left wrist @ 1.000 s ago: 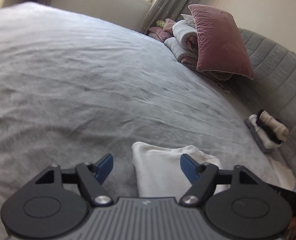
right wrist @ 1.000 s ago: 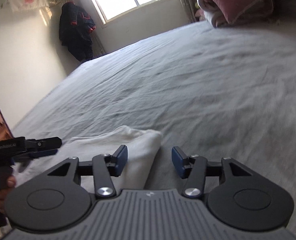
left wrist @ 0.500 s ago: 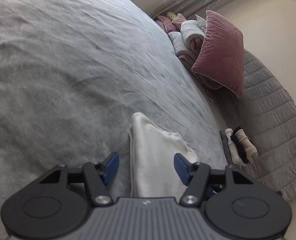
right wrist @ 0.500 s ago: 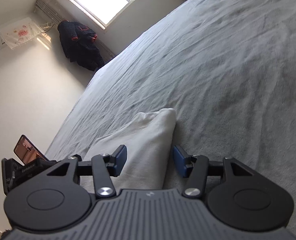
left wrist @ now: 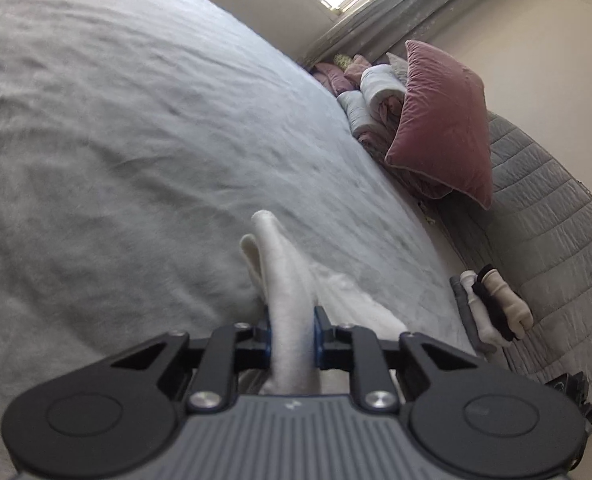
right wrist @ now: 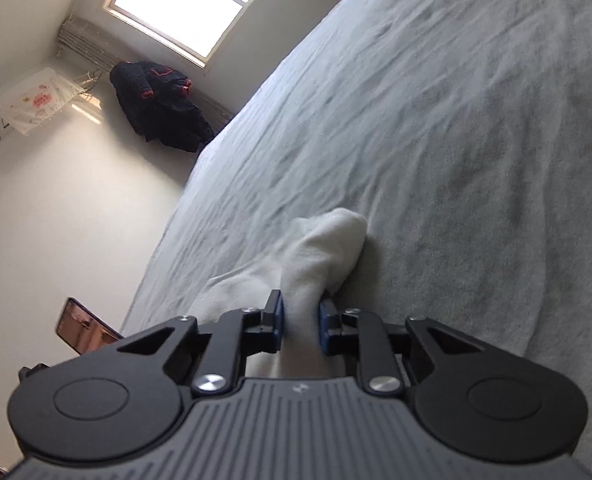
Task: Fold clothes
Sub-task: 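Carry the folded trousers with both grippers toward the stack of folded clothes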
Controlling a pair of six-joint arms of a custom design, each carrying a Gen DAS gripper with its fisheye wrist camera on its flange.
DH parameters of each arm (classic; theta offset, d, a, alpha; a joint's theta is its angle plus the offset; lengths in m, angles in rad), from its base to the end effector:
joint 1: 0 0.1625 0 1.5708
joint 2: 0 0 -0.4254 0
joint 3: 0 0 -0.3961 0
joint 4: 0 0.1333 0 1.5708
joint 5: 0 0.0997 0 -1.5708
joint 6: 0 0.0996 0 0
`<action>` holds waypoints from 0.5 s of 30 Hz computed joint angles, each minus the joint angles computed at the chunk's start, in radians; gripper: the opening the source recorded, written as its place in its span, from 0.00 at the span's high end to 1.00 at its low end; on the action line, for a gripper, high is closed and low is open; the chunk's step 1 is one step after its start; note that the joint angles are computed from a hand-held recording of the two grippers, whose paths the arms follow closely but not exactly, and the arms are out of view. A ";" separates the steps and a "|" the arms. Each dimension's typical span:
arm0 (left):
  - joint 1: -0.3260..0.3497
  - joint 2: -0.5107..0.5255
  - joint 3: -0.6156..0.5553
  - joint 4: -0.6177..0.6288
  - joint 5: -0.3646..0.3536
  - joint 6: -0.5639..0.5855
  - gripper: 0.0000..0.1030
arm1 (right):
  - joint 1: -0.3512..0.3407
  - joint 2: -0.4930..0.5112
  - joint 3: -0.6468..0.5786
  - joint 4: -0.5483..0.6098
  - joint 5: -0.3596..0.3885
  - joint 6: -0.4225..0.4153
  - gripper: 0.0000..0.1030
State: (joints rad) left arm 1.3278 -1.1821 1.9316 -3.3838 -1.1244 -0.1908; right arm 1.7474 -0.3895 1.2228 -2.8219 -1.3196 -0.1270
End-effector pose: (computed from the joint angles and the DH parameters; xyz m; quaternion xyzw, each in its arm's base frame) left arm 0.0320 -0.6036 0.3298 -0.0903 0.8432 -0.5239 0.0799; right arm 0.2944 -0.7501 -0.0169 -0.1724 0.9555 -0.2026 0.1276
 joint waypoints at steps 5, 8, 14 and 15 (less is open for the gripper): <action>-0.064 0.065 -0.058 -0.049 0.036 0.000 0.83 | 0.006 -0.042 -0.033 0.007 0.008 -0.058 0.84; -0.098 0.115 -0.112 -0.064 0.049 0.016 0.83 | -0.001 -0.061 -0.073 0.029 0.011 -0.084 0.84; -0.158 0.225 -0.244 -0.028 0.072 0.040 0.83 | -0.024 -0.096 -0.136 0.048 0.015 -0.101 0.85; -0.170 0.248 -0.273 -0.019 0.078 0.049 0.83 | -0.029 -0.101 -0.151 0.056 0.015 -0.102 0.85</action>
